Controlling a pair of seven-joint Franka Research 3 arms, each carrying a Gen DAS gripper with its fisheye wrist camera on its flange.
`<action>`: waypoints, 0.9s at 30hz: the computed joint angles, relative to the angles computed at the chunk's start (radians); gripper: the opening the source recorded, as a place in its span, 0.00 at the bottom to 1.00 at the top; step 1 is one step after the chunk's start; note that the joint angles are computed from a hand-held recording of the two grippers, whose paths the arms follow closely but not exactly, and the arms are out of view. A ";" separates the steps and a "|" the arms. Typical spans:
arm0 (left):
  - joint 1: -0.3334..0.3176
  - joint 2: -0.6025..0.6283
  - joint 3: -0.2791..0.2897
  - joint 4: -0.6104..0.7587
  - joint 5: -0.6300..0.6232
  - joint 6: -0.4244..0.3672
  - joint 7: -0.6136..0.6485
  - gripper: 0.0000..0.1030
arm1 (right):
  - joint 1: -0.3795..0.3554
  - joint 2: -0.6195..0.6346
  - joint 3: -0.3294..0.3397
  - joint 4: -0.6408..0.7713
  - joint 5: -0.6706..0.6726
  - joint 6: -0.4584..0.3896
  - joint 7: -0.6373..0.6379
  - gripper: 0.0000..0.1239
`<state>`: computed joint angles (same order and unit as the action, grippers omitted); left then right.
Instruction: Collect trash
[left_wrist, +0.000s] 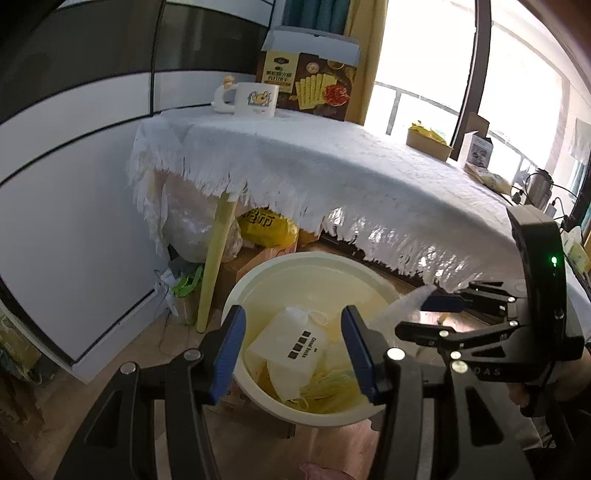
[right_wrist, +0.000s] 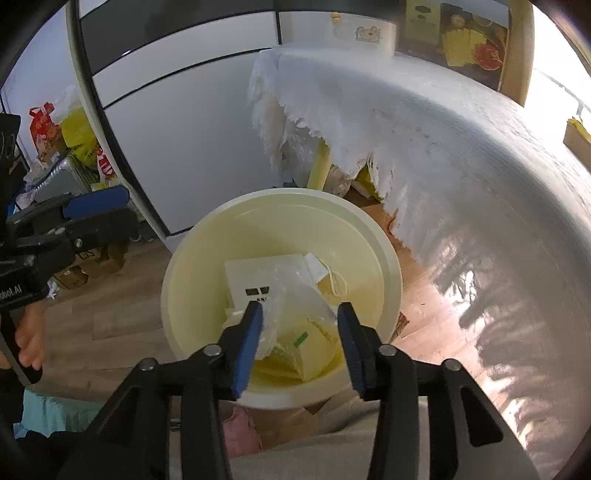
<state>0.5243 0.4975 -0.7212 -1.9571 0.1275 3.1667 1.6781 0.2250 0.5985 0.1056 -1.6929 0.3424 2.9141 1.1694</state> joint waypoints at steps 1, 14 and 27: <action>0.003 -0.006 -0.005 -0.005 0.000 0.003 0.000 0.52 | -0.011 -0.015 0.011 -0.022 0.011 0.010 -0.008 0.36; 0.042 -0.132 -0.074 -0.115 0.036 0.059 -0.061 0.54 | -0.196 -0.189 0.211 -0.250 0.309 0.109 -0.304 0.53; 0.227 -0.203 -0.275 -0.193 0.189 0.119 -0.211 0.57 | -0.259 -0.380 0.281 -0.390 0.753 0.190 -0.675 0.54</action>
<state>0.7513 0.2948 -0.9960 -2.1498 0.3163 3.2857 1.4667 -0.0341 0.2186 0.3864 -2.0832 1.0953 3.1046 0.4948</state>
